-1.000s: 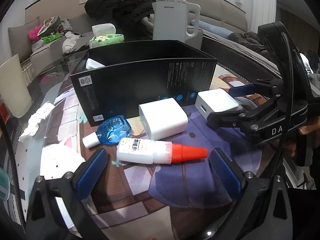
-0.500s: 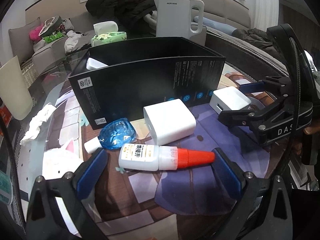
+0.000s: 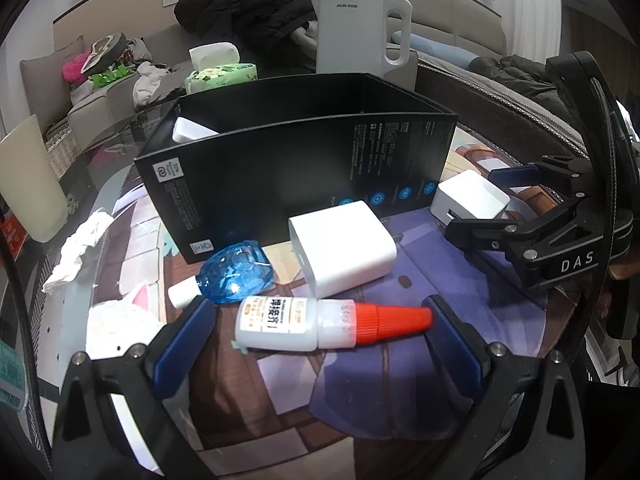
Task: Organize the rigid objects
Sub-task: 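Grasp the white square charger with the right gripper while the left gripper grasps the red-capped glue tube, then carry the charger and glue tube into the black box and open both grippers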
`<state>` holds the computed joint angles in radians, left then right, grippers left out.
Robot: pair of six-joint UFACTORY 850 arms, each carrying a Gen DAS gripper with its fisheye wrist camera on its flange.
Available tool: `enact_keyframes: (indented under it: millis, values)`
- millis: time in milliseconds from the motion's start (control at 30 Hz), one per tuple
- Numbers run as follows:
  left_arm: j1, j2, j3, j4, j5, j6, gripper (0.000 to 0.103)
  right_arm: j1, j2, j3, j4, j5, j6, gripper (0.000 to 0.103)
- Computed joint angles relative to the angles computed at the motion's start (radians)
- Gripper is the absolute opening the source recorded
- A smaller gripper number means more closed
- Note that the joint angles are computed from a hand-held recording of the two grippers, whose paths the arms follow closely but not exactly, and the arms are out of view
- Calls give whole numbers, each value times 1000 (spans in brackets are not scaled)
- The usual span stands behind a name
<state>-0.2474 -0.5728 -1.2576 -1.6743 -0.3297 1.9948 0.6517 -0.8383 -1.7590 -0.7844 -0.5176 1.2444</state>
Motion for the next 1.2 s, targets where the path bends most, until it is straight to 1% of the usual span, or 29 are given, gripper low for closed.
enact_keyframes:
  millis: [100, 133, 167, 200, 233, 267, 300, 500, 667, 767, 833, 1067, 1200]
  values:
    - [3, 4, 10, -51, -8, 52, 98, 7, 2, 7, -46, 4, 46, 100]
    - [4, 6, 15, -73, -11, 74, 97, 8, 6, 14, -61, 14, 57, 97]
    - [6, 8, 20, -94, -15, 95, 94, 10, 9, 20, -83, 17, 78, 94]
    - [8, 11, 26, -123, -21, 123, 88, 14, 14, 30, -113, 22, 109, 87]
    - [9, 13, 32, -151, -28, 152, 86, 17, 19, 38, -135, 30, 128, 81]
    - [10, 15, 36, -167, -31, 167, 86, 19, 22, 45, -152, 36, 138, 75]
    - [11, 15, 38, -176, -35, 177, 86, 21, 25, 49, -165, 38, 149, 74]
    - [17, 26, 56, -183, -53, 188, 86, 24, 32, 58, -161, 43, 139, 74]
    - [23, 48, 83, -251, -65, 235, 86, 27, 38, 68, -177, 44, 159, 74]
    - [29, 64, 99, -308, -71, 274, 86, 33, 46, 80, -206, 48, 193, 74]
    - [34, 73, 104, -317, -80, 271, 86, 38, 55, 92, -247, 54, 233, 74]
    - [48, 109, 134, -424, -99, 358, 86, 57, 87, 123, -348, 43, 321, 74]
    - [54, 119, 139, -456, -108, 381, 86, 62, 100, 131, -389, 36, 352, 74]
